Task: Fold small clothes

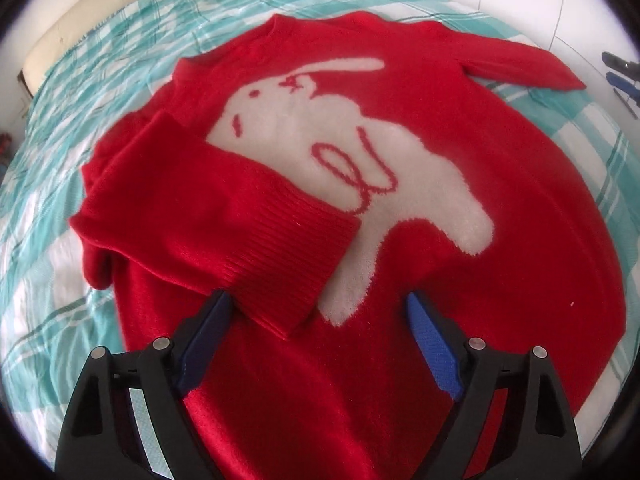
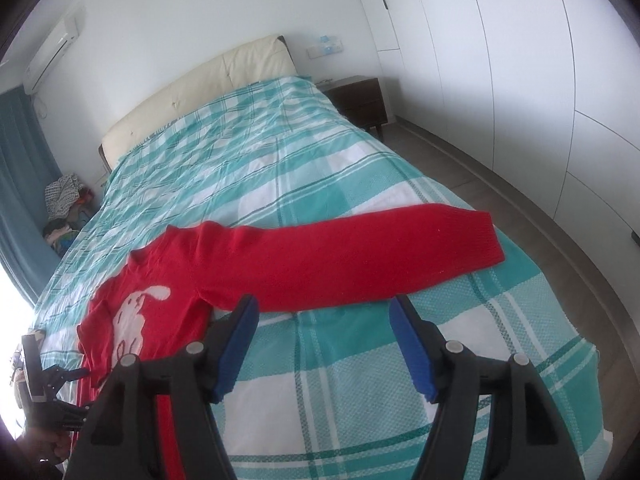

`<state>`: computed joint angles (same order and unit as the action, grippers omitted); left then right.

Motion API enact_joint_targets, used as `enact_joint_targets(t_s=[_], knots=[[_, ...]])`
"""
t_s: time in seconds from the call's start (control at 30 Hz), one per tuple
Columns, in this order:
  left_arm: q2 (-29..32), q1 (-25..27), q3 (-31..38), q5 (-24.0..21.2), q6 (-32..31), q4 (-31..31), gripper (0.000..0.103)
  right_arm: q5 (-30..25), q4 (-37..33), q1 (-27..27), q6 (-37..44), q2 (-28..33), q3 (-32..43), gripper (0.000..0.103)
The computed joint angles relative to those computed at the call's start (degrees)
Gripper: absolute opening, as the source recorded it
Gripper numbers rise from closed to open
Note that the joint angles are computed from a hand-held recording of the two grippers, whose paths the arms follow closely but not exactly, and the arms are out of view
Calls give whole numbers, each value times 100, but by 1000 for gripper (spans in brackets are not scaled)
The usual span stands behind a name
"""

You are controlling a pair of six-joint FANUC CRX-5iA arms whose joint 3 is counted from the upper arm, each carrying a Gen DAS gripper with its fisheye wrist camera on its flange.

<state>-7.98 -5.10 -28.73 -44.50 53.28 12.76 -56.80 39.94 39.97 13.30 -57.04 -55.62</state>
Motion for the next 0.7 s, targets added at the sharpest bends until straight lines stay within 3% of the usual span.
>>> enact_joint_targets(t_s=[0.17,0.3,0.53,0.7], knots=[[31,580,-458,-172,-866,1457,85,47,151,81,-31,22,-26,67],[-14,863,-619,-395,-1183,2023,80,93,79,51,35,63,-3,67],[-72,599,-404,-149,-655,1222,81,256,-109,-52,176,191,44,68],[-175,206,-120,207,197,217,82,262,-148,24,249,227,53,68]])
